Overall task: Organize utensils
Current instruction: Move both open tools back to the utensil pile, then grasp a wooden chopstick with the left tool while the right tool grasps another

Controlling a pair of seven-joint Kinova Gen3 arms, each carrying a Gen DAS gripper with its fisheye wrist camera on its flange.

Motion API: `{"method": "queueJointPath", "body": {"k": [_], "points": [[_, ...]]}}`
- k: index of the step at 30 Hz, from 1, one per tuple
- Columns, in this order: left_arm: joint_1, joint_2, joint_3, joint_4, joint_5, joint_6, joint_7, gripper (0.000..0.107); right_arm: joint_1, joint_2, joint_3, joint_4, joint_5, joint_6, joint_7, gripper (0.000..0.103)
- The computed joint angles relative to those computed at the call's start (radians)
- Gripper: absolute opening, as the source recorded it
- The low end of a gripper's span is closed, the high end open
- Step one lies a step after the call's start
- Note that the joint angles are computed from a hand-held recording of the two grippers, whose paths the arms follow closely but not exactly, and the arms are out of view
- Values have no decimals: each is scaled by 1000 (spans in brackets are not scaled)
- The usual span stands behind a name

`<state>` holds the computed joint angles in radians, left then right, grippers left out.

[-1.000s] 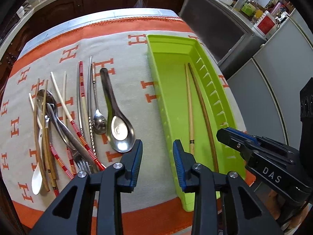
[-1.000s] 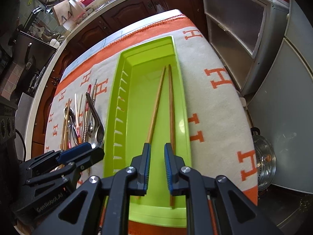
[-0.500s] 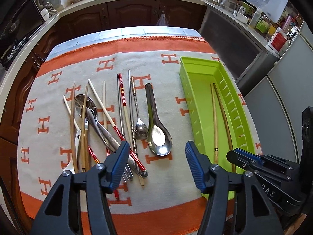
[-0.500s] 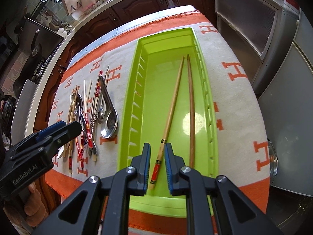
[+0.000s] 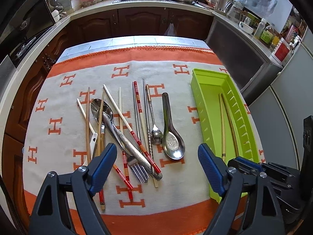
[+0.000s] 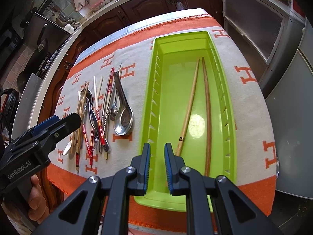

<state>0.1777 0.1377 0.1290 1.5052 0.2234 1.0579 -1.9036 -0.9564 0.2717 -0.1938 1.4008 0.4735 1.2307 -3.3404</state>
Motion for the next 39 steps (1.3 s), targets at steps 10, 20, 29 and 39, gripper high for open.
{"method": "queueJointPath", "body": {"k": [10,20,29,39], "points": [[-44,-6,-22,12,15,-31,-42,84,-21,63,17,-111,10,44,77,14],[-142,19,-57,1,65,-40,-113,84,-36,174,65,-300,-17,70,250,14],[-280,92,-81,-52,158,31,-240,84,-29,293,116,-490,-88,52,433,14],[-336,204,-59,-116,207,127,-298,74,44,384,131,-556,-228,-64,542,14]]}}
